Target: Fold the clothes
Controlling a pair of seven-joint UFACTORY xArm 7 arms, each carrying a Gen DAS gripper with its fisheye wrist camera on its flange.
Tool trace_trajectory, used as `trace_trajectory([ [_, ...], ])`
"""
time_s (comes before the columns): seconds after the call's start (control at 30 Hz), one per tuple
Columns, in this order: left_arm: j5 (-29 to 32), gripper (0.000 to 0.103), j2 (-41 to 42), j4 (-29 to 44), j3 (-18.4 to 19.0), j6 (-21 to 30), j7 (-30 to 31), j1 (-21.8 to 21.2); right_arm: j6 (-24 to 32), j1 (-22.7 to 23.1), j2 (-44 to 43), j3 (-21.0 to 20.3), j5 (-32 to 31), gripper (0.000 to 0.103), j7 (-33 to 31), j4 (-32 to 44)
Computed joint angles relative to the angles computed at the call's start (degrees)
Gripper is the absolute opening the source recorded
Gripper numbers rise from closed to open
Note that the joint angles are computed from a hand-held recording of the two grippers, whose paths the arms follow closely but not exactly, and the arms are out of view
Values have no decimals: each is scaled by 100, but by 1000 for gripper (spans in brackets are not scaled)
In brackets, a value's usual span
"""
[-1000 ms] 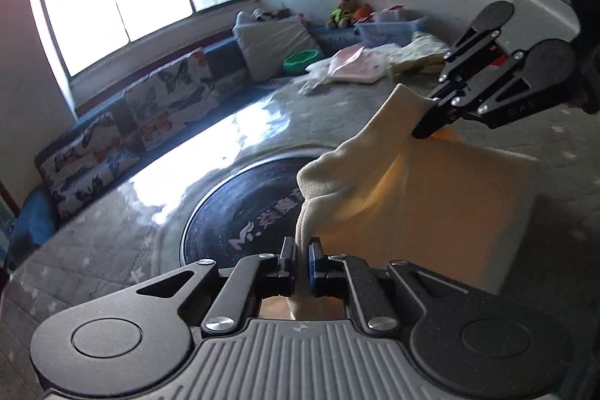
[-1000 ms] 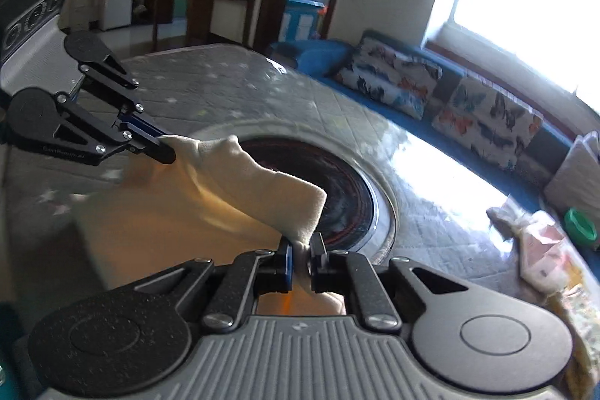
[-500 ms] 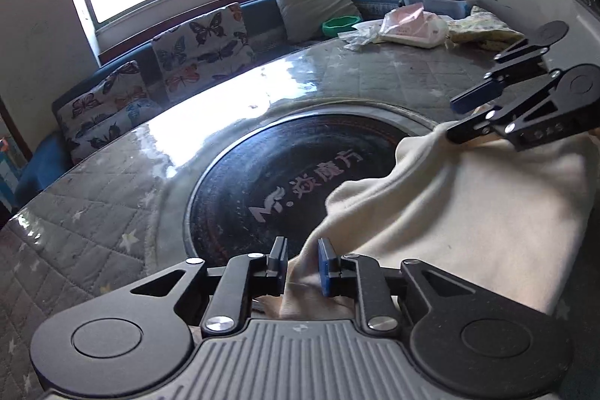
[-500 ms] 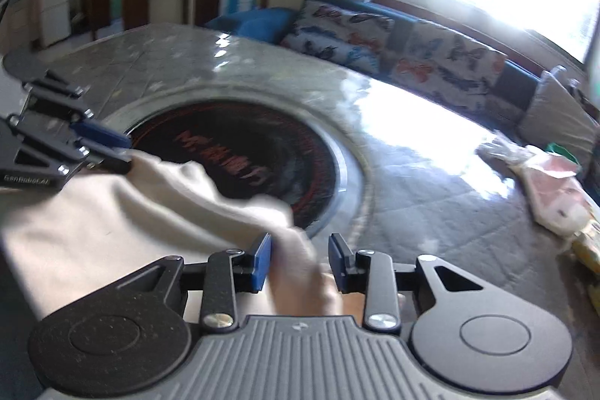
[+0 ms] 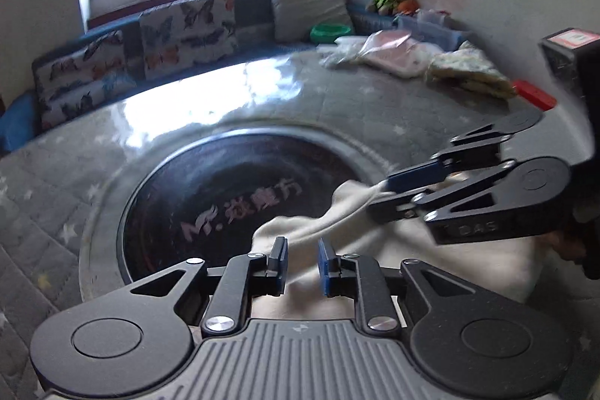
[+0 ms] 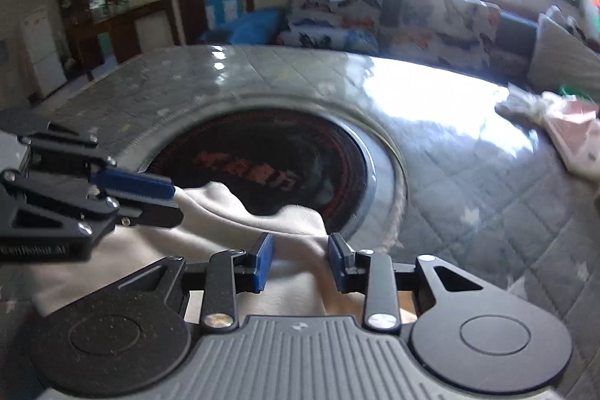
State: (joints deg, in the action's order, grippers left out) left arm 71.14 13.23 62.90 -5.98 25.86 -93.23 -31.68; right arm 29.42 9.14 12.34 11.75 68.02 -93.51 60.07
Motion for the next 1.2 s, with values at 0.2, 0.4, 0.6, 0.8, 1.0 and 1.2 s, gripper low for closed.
trace_trajectory([
  [0.2,10,21,-185,-232,39,74,-508,82,163,-125,11,-34,165,29,146,53],
  [0.4,-38,26,75,134,-94,94,-236,82,84,46,-40,7,257,30,91,-16],
  [0.6,-266,38,296,335,91,312,-163,-103,-533,235,-12,137,517,30,-198,-92],
  [0.8,-20,40,107,178,81,563,-489,-232,-260,196,-333,16,821,30,-607,-382],
  [1.0,730,40,-373,-253,-236,653,-1248,-325,453,46,-1067,-397,1166,30,-1193,-1053],
  [1.2,1085,40,-657,-645,-677,1012,-1944,-462,891,-80,-1742,-845,1426,30,-1752,-1777],
])
